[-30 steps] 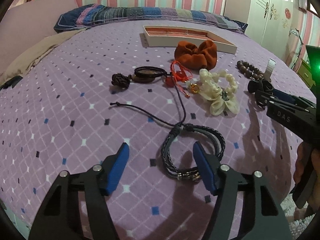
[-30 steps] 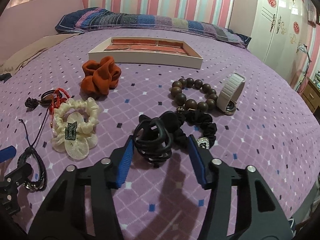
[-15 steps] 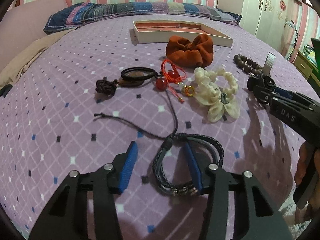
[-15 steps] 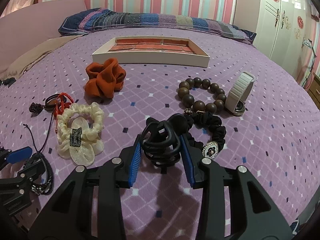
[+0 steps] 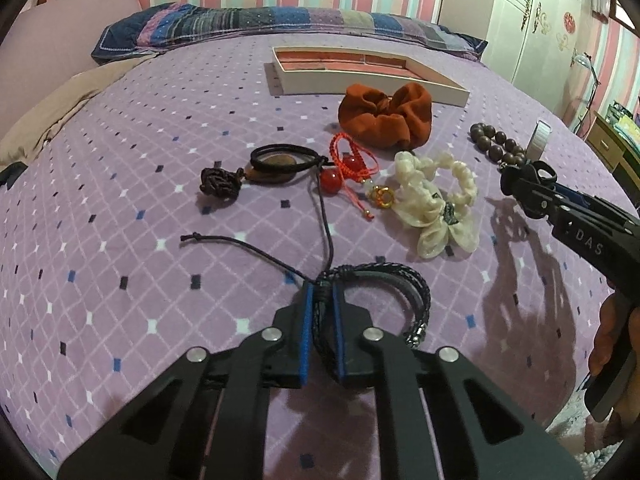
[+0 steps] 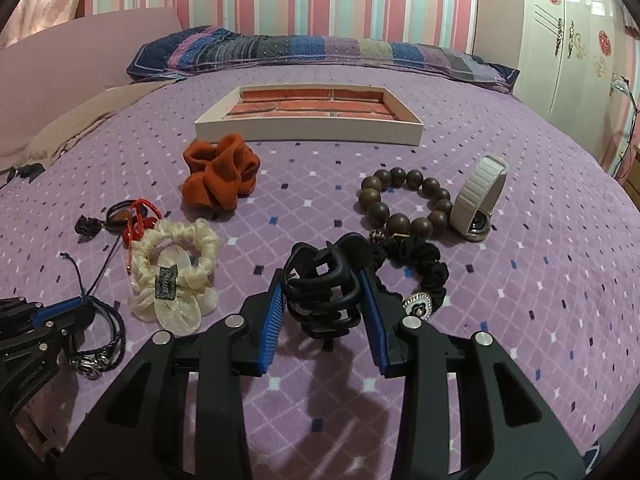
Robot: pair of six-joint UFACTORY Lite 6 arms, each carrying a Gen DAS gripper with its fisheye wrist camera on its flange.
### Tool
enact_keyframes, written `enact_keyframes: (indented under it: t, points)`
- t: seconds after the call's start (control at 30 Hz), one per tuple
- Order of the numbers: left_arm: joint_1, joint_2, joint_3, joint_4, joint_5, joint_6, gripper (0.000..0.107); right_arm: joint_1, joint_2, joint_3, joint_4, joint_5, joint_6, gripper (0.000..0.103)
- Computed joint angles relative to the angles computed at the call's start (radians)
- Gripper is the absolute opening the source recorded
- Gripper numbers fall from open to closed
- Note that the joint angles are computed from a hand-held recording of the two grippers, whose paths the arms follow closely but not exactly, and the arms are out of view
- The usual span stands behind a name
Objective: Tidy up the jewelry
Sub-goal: 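Close right tool on the claw clip while left tool closes on the braided bracelet, then carry the claw clip with right tool while left tool carries bracelet to tray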
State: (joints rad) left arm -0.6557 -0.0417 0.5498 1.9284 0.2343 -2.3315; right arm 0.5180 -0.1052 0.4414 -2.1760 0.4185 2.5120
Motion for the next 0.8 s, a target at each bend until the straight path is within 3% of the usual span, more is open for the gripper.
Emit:
enact_keyframes:
  t: [0.2, 0.47, 0.8]
  points:
    - [-0.045, -0.075, -0.001, -0.192, 0.021, 0.167, 0.01, -0.042, -0.031, 0.002, -0.03, -0.049, 0.0, 0.037]
    - [-0.132, -0.141, 0.086, -0.539, 0.123, 0.528, 0.01, -0.105, -0.053, 0.042, -0.047, -0.116, -0.036, 0.037]
    - [-0.049, 0.06, 0.448, -0.656, 0.183, 0.758, 0.01, -0.241, 0.043, 0.254, -0.047, -0.233, -0.14, 0.037]
